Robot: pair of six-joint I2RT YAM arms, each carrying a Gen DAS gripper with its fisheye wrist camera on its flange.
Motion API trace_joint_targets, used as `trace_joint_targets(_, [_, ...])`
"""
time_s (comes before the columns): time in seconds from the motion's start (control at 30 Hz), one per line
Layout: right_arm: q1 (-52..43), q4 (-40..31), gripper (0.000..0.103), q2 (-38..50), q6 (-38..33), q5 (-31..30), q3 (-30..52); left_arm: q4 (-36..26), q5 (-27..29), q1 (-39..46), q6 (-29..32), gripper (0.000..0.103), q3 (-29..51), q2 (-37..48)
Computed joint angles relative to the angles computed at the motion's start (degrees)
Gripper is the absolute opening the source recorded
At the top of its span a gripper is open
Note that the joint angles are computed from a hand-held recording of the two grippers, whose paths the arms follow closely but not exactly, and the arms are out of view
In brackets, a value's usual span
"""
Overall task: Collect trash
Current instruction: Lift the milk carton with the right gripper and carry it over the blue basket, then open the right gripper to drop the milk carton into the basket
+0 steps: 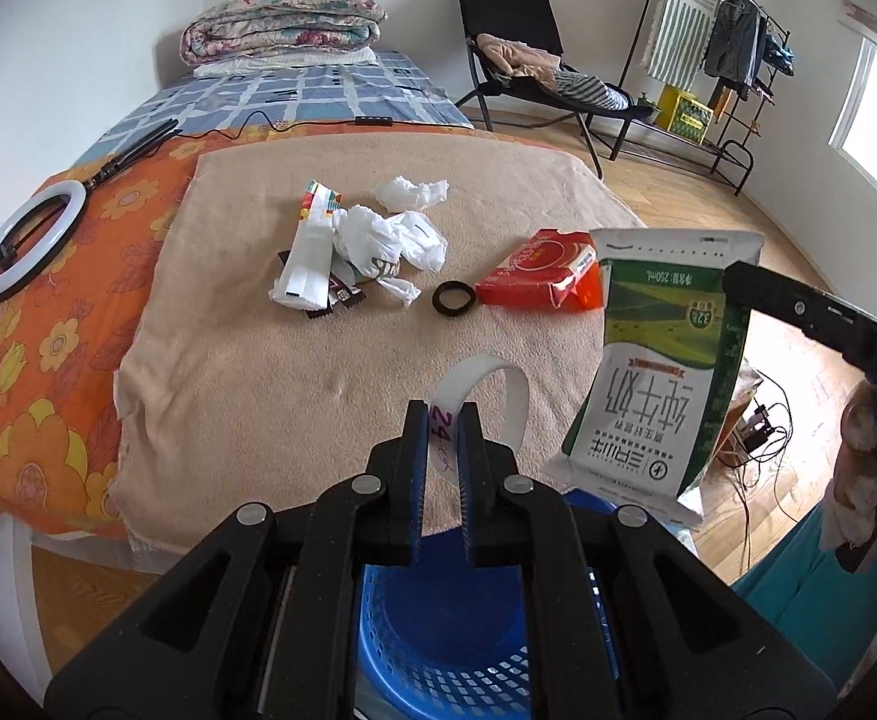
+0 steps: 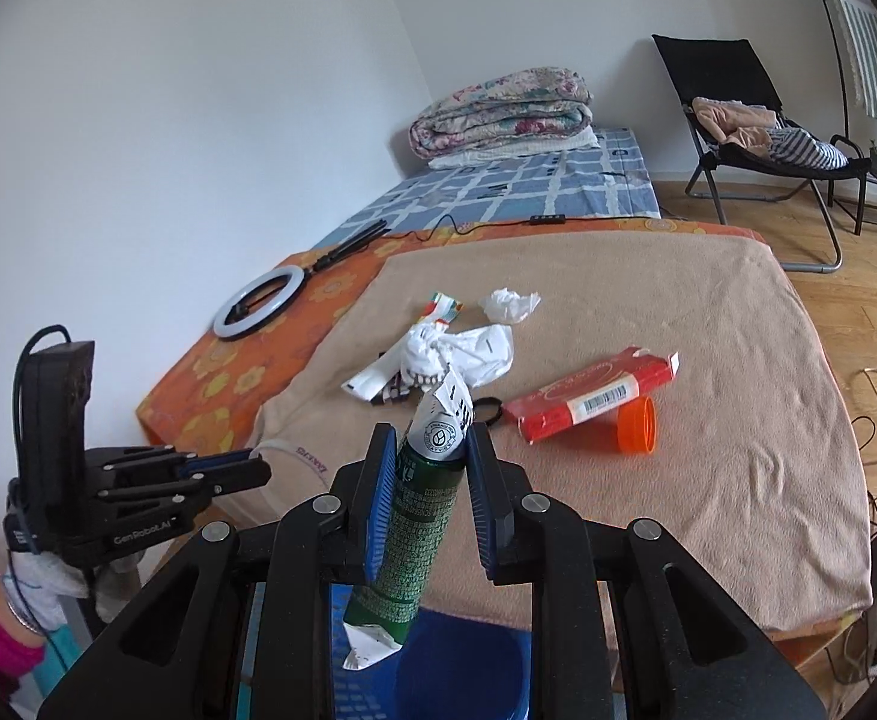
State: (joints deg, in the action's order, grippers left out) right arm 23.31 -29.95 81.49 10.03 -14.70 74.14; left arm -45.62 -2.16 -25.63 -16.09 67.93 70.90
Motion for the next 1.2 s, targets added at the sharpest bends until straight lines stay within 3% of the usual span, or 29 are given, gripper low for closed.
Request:
trace_joint_targets(0.6, [5.5,-0.5,0.022,-7.2,0.3,3.3,-16.8,1.4,-2.4,-10.4,-9.3,0.007,-16.9,-6.0])
trace_joint_targets(1.2, [6.4,-0.5,0.023,-2.9,0.0,3.4,-19.3,3.1,-1.1,-10.6,-10.4,0.008,-21.0,-0.7])
